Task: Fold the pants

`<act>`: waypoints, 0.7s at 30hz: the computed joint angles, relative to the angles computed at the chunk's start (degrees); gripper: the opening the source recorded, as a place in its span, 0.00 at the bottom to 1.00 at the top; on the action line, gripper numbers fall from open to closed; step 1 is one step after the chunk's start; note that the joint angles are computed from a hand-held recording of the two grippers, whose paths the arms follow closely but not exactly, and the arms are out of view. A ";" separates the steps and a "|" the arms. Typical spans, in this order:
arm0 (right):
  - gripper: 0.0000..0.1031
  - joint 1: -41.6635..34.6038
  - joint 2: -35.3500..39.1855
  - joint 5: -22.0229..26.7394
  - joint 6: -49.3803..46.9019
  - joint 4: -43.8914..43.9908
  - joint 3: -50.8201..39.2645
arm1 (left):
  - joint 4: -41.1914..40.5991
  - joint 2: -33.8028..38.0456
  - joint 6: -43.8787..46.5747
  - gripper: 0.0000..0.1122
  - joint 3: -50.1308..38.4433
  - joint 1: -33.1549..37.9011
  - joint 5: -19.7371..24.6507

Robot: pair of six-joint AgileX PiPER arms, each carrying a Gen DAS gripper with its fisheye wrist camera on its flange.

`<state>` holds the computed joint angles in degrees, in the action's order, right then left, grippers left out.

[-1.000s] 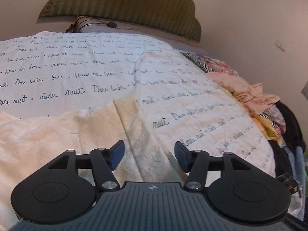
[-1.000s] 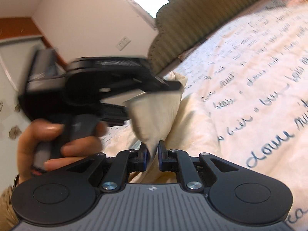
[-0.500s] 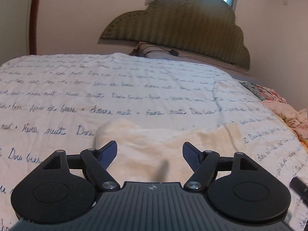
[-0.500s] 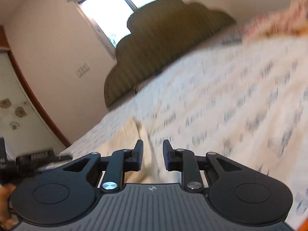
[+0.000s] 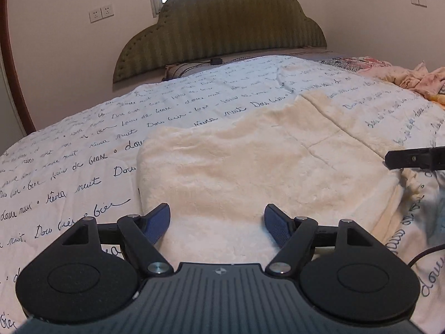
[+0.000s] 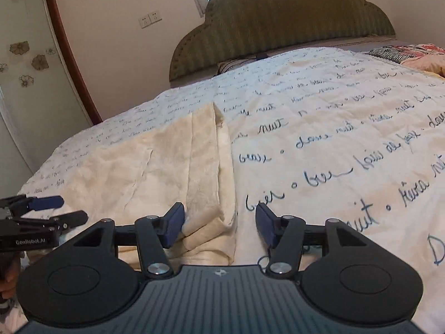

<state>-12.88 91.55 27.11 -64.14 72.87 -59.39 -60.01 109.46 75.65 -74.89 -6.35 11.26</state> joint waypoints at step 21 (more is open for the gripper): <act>0.53 6.17 33.46 20.04 24.11 -35.18 -57.08 | 42.73 19.35 -48.63 0.68 -36.48 0.02 14.84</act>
<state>-6.71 125.01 47.16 -40.03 37.69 -116.47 -17.28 128.82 27.02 -111.38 -6.33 26.11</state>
